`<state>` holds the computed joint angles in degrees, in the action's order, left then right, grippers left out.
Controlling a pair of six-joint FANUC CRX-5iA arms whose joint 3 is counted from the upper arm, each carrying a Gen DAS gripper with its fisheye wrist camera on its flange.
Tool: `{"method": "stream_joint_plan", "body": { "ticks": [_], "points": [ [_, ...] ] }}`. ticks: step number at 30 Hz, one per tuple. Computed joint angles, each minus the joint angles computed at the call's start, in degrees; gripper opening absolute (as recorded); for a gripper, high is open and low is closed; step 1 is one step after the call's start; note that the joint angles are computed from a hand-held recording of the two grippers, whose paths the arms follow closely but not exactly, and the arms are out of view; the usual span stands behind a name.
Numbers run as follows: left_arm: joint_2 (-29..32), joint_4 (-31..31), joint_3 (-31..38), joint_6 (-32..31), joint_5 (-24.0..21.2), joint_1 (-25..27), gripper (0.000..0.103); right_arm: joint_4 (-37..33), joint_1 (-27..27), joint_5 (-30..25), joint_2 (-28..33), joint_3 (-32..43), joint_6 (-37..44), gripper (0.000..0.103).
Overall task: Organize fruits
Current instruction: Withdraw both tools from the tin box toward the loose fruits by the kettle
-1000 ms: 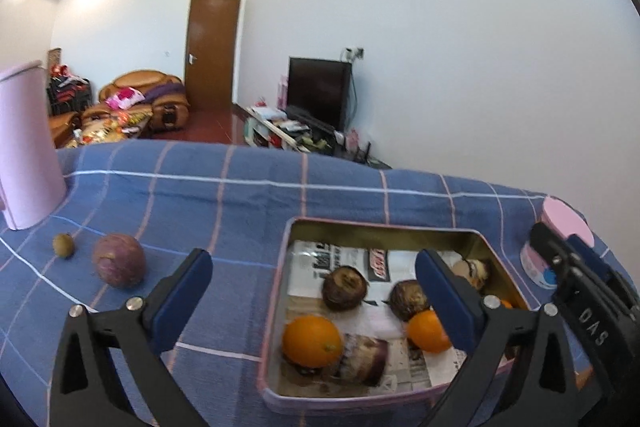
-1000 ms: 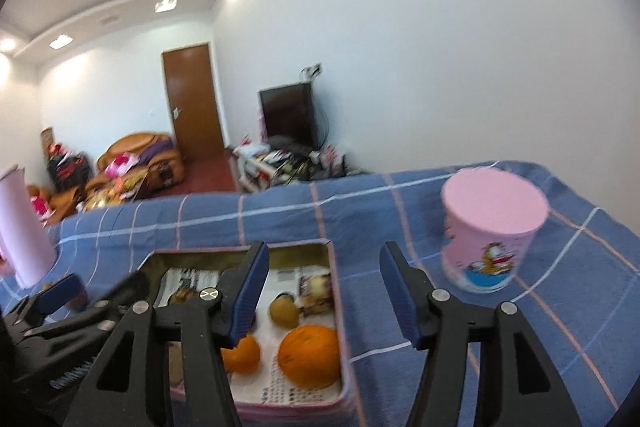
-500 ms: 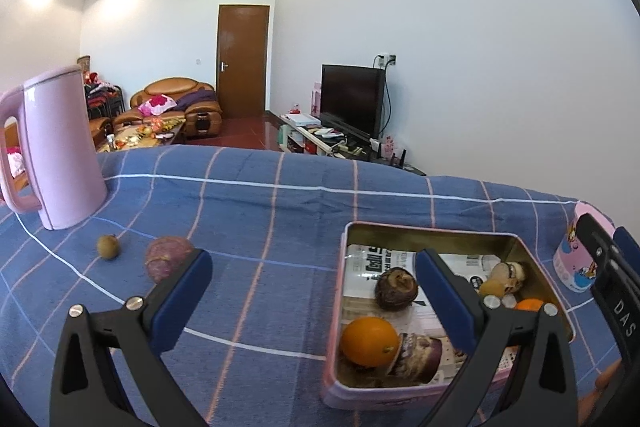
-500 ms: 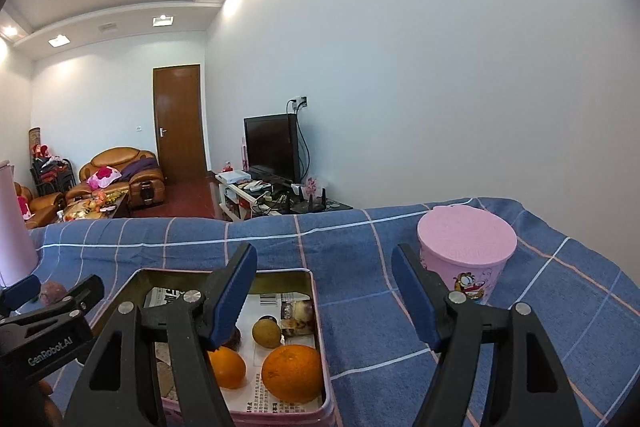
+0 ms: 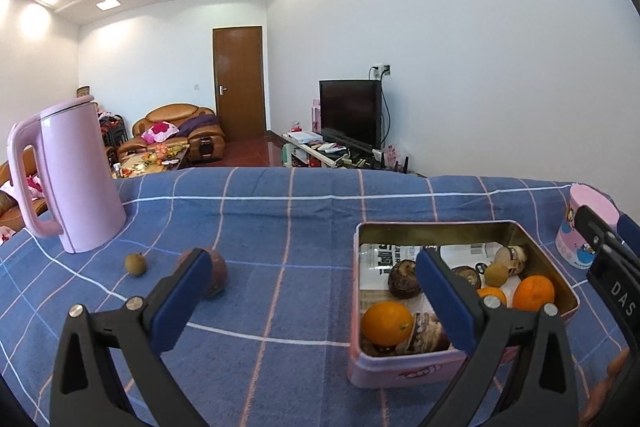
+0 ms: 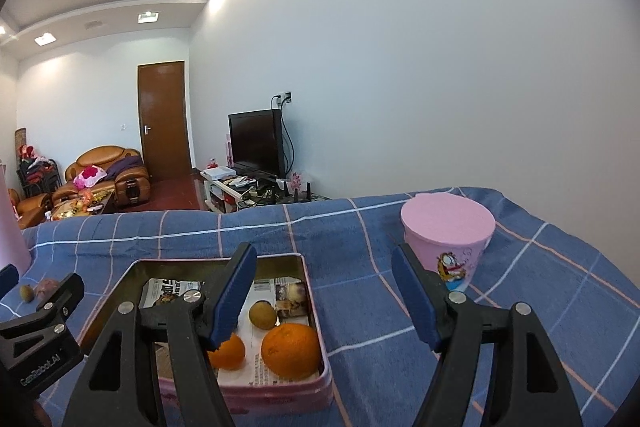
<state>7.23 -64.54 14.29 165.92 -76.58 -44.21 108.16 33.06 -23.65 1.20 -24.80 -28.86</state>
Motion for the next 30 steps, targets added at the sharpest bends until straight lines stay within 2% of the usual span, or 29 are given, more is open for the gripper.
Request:
{"method": "stream_joint_plan", "body": {
  "ticks": [13,22,30],
  "points": [
    [-3.01,-1.3,-3.59,1.84,-0.95,-1.66,0.103,-6.96,6.31,-7.03,-1.51,-1.73,4.75,0.071],
    [-5.75,0.7,-6.23,2.31,-0.43,-0.84,0.103,-10.33,9.93,-8.22,-1.33,-1.29,6.77,0.071],
    [-9.24,5.37,-9.59,1.64,2.4,2.99,0.103,-11.82,12.56,-7.9,0.67,0.83,7.99,0.071]
  ]
}}
